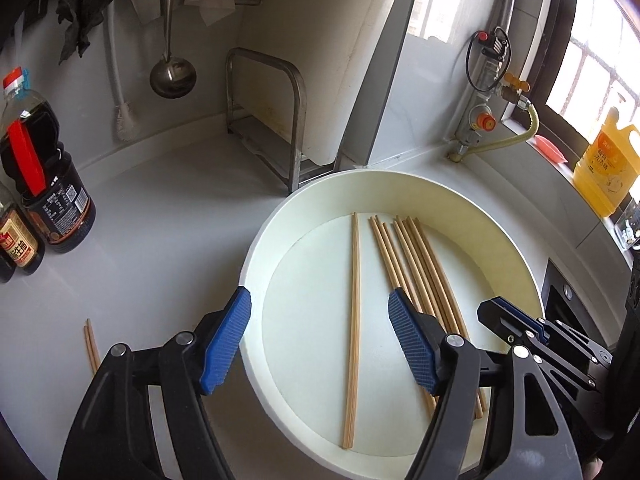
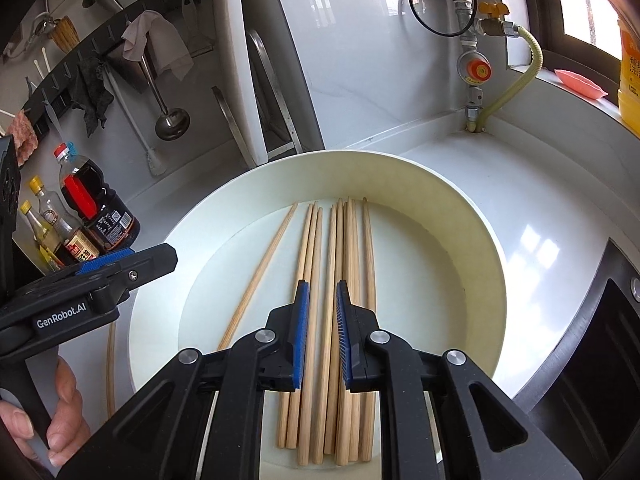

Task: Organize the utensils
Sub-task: 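Move the open right tool back toward the two remaining chopsticks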

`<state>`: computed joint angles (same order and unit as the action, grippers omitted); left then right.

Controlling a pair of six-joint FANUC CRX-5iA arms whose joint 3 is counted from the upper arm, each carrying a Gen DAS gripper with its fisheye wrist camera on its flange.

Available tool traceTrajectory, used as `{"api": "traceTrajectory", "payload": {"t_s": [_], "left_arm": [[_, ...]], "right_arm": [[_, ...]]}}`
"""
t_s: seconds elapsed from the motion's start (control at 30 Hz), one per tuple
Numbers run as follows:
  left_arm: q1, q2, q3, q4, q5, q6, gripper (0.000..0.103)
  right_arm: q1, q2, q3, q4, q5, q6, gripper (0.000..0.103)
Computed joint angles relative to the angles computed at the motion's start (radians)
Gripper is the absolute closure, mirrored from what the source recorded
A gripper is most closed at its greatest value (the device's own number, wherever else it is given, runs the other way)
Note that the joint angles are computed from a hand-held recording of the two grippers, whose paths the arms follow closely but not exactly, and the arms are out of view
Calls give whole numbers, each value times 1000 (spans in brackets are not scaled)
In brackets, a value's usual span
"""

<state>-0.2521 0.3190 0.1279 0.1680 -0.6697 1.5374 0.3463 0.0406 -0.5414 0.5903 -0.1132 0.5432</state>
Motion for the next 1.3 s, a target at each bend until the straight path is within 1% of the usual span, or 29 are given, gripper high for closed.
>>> {"api": "traceTrajectory", "payload": {"t_s": [0.07,0.13,0.2,0.23,0.37,0.4,0.47,0.53,0.6,0.67,0.7,0.8,0.93,0.97,1.03,1.17,1.27,1.3], "left_arm": [[9,-26,-28,-8,7,3,32],[18,-58,-64,-21,20,8,31],[28,-97,-109,-45,40,20,28],[33,-115,-126,-71,43,38,28],[70,-186,-208,-113,53,70,28],[81,-206,-231,-124,56,86,28],[106,-248,-284,-131,73,106,27],[131,-287,-334,-130,87,115,27],[151,-320,-370,-146,92,134,26],[178,-353,-411,-146,97,130,26],[190,-370,-430,-153,99,136,25],[230,-423,-497,-165,107,151,23],[285,-469,-564,-150,101,133,23],[295,-480,-576,-161,103,142,23],[311,-497,-590,-193,105,177,23],[356,-513,-621,-186,114,184,21],[373,-513,-626,-210,116,204,21],[375,-512,-623,-223,115,217,21]], "right_arm": [[8,-5,-1,-5,0,9,88],[23,-9,7,-46,-6,53,85],[52,-10,43,-193,-33,195,85],[65,-11,57,-243,-45,248,85],[111,-20,59,-256,-46,292,84],[121,-22,58,-254,-45,294,82],[138,-24,32,-159,-24,212,82],[157,-20,19,-101,-17,167,82],[183,-15,23,-100,-20,176,81],[209,-12,27,-110,-25,203,78],[220,-12,23,-91,-23,197,76],[250,-17,1,-13,-3,152,75],[311,-13,0,-3,1,186,72],[329,-10,4,-12,0,204,72],[369,4,36,-100,-20,303,65],[425,72,134,-252,-91,476,65],[442,136,205,-316,-147,552,65],[445,157,225,-318,-166,559,65]]}}
